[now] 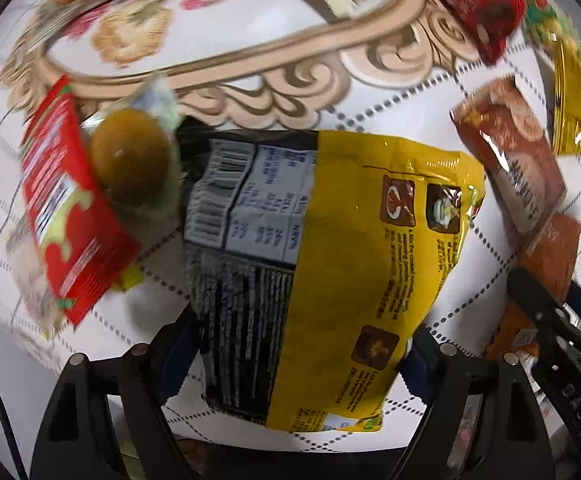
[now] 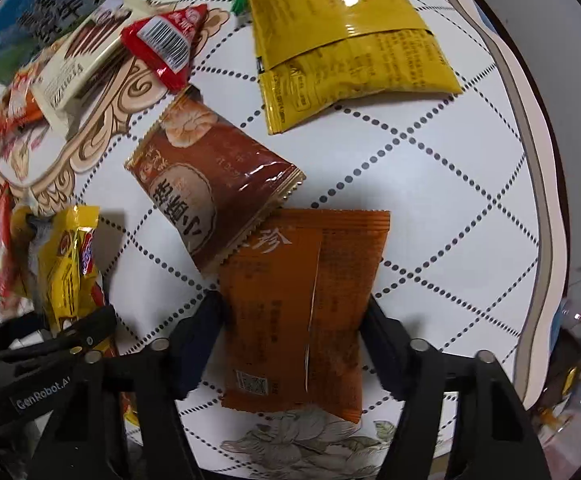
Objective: Organize snacks
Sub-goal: 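Grasp the black-and-yellow bag with the left tool while the right tool grasps the orange packet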
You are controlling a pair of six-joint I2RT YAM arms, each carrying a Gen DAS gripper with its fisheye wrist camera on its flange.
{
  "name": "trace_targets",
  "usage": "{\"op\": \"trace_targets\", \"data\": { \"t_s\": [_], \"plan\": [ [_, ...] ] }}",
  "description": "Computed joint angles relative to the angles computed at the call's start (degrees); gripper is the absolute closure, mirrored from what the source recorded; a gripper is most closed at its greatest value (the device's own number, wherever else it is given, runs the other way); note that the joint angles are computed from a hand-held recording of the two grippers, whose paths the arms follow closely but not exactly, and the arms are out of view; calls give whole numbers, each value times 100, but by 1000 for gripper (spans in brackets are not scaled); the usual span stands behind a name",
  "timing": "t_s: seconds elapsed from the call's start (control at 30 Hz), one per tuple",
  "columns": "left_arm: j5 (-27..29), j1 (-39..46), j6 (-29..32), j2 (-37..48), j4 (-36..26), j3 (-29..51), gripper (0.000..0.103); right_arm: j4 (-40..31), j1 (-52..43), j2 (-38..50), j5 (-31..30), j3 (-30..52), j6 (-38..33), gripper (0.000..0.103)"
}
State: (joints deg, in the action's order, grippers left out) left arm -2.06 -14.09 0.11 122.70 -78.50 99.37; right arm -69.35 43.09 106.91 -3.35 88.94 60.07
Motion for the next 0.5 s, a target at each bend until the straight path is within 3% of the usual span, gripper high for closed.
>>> {"op": "trace_targets", "data": {
  "t_s": [0.13,0.2,0.3,0.5],
  "plan": [
    [80,96,289,-142,275,-362,18,31,194,-131,-361,-133,-262,39],
    [75,188,356,-605,335,-790,18,73,362,-228,-488,-266,-278,39],
    [343,327,426,-1068,375,-1363,18,272,527,-353,-542,-506,-13,37],
    [336,358,505,-893,799,-1681,18,720,649,-551,-471,-1032,606,29]
  ]
}}
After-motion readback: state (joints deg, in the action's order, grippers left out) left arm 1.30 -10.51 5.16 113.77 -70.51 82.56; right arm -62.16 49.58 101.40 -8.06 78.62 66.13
